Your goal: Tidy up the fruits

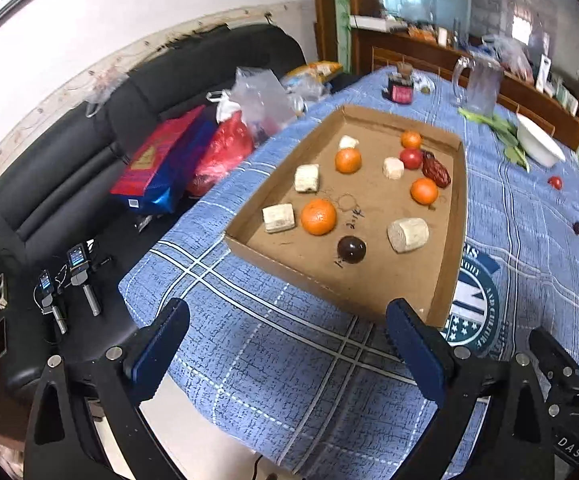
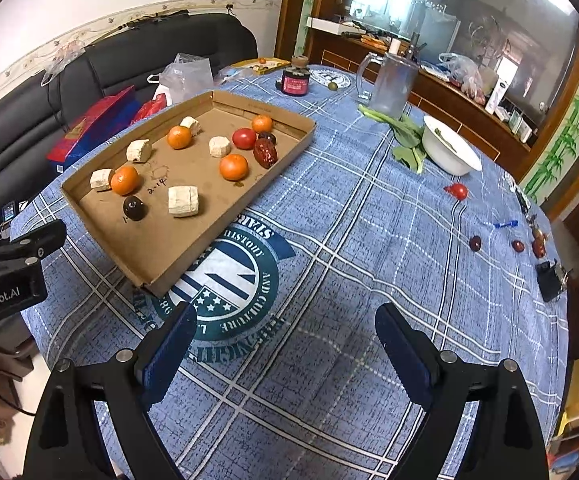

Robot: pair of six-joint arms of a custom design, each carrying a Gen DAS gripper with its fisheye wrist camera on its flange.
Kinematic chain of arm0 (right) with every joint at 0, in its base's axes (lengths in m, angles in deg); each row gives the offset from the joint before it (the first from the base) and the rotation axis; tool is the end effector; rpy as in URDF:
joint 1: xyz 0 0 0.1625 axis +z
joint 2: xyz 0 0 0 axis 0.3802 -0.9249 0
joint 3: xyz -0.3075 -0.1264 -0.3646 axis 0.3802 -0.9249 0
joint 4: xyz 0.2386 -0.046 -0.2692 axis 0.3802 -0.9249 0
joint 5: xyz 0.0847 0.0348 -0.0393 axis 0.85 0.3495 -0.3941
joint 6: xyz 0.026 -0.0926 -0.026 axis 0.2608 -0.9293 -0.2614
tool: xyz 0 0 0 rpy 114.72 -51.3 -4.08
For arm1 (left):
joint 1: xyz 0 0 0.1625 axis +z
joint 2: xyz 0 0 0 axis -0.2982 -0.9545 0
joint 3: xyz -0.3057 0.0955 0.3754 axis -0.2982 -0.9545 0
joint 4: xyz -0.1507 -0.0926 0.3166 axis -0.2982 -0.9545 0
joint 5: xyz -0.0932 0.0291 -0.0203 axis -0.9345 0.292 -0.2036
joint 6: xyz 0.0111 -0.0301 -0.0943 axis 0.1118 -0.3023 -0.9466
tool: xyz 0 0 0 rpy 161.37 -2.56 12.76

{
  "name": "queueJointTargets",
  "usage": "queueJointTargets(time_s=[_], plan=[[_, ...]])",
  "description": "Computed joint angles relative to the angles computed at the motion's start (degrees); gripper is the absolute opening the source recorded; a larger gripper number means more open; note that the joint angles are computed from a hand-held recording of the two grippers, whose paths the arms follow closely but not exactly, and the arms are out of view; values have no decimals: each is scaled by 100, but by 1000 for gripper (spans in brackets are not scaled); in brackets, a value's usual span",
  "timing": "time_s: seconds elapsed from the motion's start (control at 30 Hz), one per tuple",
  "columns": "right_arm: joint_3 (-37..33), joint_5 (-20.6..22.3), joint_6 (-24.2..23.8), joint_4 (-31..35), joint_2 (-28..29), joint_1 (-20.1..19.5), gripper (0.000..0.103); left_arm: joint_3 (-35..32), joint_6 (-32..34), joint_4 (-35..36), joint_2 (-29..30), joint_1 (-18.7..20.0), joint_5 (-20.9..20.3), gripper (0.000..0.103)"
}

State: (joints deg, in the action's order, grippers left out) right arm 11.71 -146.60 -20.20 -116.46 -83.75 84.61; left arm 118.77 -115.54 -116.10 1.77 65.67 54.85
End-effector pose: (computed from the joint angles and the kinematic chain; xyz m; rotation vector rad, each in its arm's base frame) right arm 0.2752 -0.6655 0.1646 0.7482 -2.2188 0.5434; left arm -0.2506 -0.6224 0.2057 -0.0664 2.0123 -0.8692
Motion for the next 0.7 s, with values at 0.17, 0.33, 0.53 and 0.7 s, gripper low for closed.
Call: queueJointTargets(time_s=[0.17,0.33,0.53,0.7], plan=[[45,-50,-85,-71,36,26,93,317,-141,-340,-39,-118,433,99],[56,-35,-152,-45,67,50,93,403,188,-791,-78,-111,366,99],[50,-24,-170,-45,86,62,93,420,524,-1075,-48,-95,264,99],[32,-33,-102,27,91,58,93,471,1434,-1980,-38,-8,-343,99]])
